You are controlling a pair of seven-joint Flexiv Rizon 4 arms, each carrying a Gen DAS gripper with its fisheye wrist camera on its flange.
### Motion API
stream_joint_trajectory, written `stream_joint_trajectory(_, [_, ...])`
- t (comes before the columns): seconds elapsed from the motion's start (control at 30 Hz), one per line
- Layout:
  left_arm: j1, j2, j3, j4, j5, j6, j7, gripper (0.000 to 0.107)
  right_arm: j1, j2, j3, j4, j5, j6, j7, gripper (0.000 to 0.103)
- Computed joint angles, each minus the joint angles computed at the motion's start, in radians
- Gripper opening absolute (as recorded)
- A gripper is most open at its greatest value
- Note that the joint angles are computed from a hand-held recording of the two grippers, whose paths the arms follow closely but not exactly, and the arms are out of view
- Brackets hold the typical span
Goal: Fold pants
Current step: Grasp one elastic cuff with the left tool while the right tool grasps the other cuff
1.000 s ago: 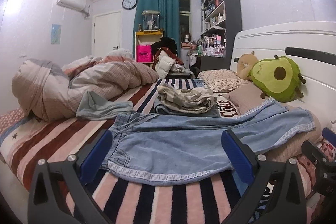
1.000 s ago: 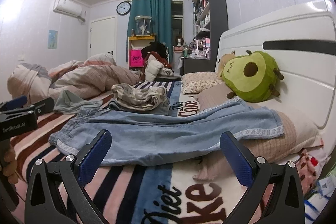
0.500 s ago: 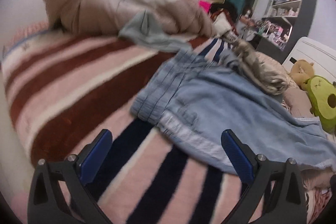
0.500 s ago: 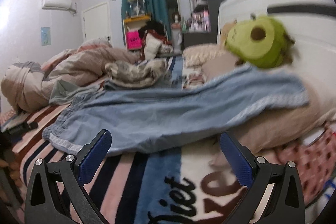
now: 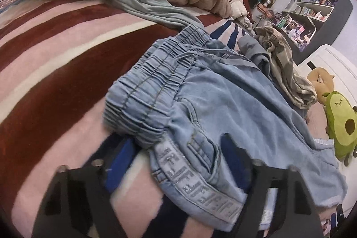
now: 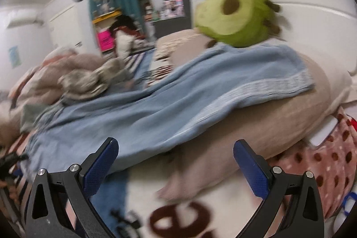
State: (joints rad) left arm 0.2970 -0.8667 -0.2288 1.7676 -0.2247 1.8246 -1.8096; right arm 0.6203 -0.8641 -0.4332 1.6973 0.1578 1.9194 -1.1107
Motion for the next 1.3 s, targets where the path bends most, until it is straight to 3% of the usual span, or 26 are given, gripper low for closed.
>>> stream_joint_trajectory(0.03, [0.018,-0.008,-0.024,-0.010,0.008,-0.006,0.004,0.054,-0.014,-0.011,-0.007,-0.021,0.006,-0.013,0.012,0.102])
stream_joint_trajectory(0.13, [0.052,-0.031,-0.073,-0.041,0.020,-0.035,0.020,0.034,-0.059,-0.022,-0.002,-0.062,-0.013,-0.070,0.047,0.084])
stream_joint_trajectory(0.17, [0.057,-0.034,-0.080,-0.043,0.020,-0.035,0.022,0.033,-0.092,-0.026,0.021,-0.082,-0.031,-0.083,0.062,0.082])
stream_joint_trajectory(0.23, [0.087,-0.047,-0.121,-0.042,0.031,-0.017,0.026,0.019,-0.111,-0.040,0.026,-0.097,-0.048,-0.062,0.083,0.082])
stream_joint_trajectory(0.33, [0.094,-0.042,-0.129,-0.029,0.045,0.022,0.015,0.012,-0.092,-0.068,-0.024,-0.121,-0.042,-0.046,0.100,0.074])
stream_joint_trajectory(0.5, [0.114,-0.004,-0.125,0.024,0.095,0.119,-0.046,0.010,-0.004,-0.123,-0.199,-0.160,0.004,-0.126,0.190,0.014])
stream_joint_trajectory(0.57, [0.111,0.019,-0.103,0.042,0.110,0.136,-0.068,0.010,-0.034,-0.115,-0.174,-0.167,-0.023,-0.112,0.214,0.007])
stream_joint_trajectory(0.73, [0.101,0.078,-0.044,0.109,0.138,0.194,-0.136,0.009,-0.051,-0.076,-0.136,-0.131,-0.053,-0.076,0.219,0.004])
stream_joint_trajectory(1.1, [0.169,0.227,0.053,0.358,0.245,0.325,-0.285,0.009,-0.043,0.067,0.012,0.067,-0.072,0.012,0.045,0.004])
stream_joint_trajectory(1.3, [0.150,0.334,0.169,0.512,0.261,0.385,-0.322,0.009,-0.048,0.147,0.128,0.182,-0.026,0.101,-0.046,0.004])
